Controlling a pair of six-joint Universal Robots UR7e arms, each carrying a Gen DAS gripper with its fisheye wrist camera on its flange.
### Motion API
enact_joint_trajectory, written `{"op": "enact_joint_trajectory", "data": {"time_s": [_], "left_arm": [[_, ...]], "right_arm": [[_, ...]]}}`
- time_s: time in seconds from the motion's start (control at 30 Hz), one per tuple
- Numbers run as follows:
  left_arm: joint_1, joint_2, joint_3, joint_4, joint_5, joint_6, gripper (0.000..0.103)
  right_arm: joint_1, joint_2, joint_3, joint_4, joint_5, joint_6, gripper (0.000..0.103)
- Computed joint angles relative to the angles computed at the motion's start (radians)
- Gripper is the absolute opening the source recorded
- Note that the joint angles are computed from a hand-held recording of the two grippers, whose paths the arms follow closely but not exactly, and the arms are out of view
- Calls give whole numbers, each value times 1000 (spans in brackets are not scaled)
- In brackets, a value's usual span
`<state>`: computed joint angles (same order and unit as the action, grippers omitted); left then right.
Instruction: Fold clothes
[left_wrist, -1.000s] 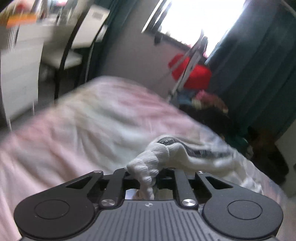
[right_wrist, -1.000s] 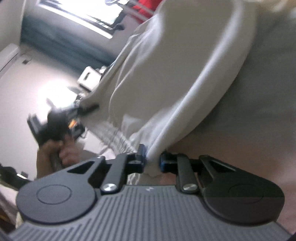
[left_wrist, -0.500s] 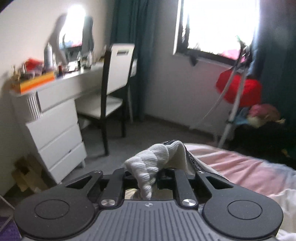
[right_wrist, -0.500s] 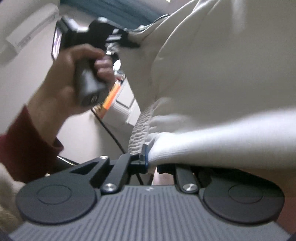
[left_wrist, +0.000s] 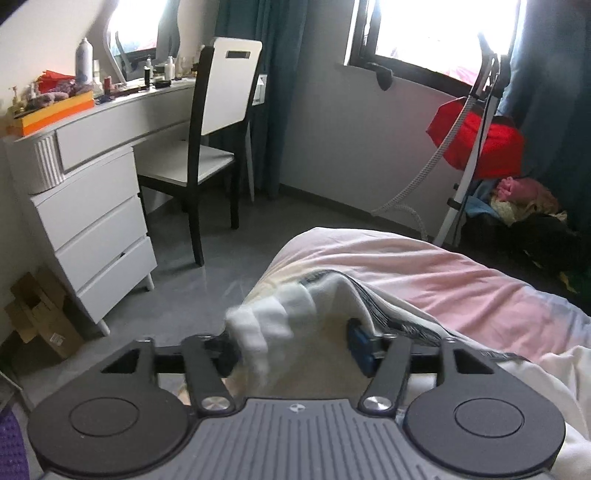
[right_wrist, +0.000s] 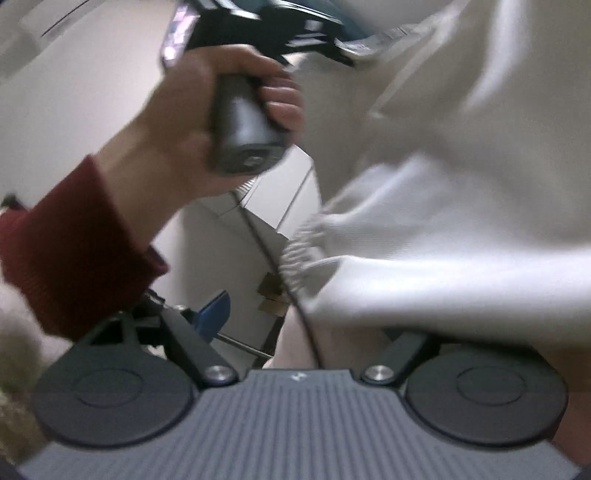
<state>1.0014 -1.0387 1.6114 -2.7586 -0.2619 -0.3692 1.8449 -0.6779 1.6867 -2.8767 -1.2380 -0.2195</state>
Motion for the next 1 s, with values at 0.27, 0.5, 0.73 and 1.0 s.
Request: {"op": "enact_joint_trajectory", "data": {"time_s": [0.27,0.5,0.73,1.0], "left_arm": [[-168,-100,159,242,29,-247,83],[-352,-112,302,121,-5,-253,83],[-486,-34,366,1,-8,-246,85],[-476,131,321,-176,-48,-163,86]], "right_arm": [[-26,-308,250,-58,-95,-168,86],[-97,-558,416,-251,-200,-296,85],[-179,-661,469,-445,-245,-381,85],[-288,-672,497,-594,-222,-368,85]]}}
